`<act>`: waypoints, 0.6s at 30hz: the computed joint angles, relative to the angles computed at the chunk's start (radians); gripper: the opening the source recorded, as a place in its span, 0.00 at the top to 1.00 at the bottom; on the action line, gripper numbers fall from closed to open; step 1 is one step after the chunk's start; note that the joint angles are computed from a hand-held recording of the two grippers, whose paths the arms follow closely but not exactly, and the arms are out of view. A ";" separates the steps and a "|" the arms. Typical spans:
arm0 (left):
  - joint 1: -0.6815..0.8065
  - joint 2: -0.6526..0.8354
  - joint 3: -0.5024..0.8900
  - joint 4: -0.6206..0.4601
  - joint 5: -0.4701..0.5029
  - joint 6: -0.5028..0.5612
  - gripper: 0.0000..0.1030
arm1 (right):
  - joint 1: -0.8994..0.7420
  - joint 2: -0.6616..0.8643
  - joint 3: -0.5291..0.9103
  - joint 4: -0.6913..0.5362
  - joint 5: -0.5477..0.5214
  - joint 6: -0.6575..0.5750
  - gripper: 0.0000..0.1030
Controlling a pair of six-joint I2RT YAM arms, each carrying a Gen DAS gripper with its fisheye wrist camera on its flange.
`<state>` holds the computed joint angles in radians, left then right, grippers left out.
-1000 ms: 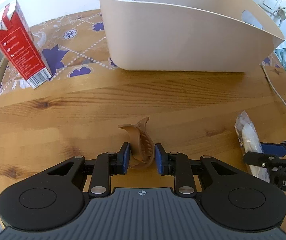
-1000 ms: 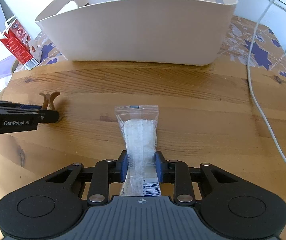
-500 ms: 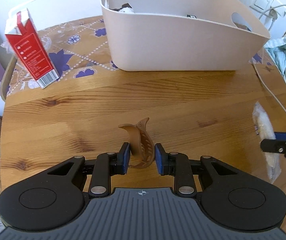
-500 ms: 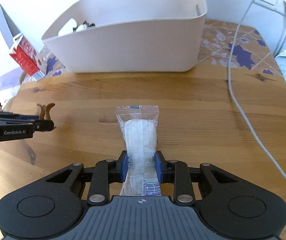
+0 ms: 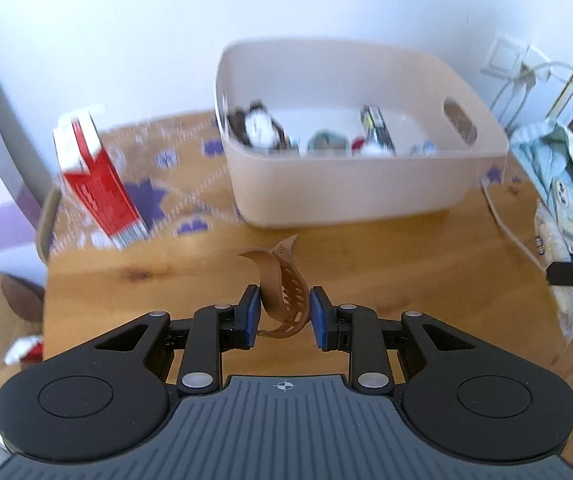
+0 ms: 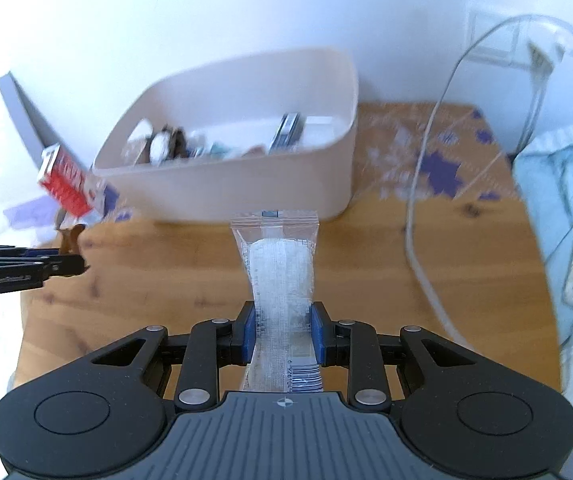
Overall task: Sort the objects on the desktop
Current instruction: 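Carry hair clip and bagged item into the basket and open both tools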
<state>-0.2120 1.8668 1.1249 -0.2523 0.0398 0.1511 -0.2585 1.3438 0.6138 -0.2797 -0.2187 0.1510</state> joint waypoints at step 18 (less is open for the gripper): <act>-0.030 0.059 0.305 -0.089 0.038 -0.004 0.74 | -0.037 0.059 0.247 0.029 -0.012 -0.022 0.75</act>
<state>-0.2424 1.9254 1.4301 -0.3410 0.0775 0.1476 -0.2953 1.4031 0.8605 -0.2506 -0.2307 0.1288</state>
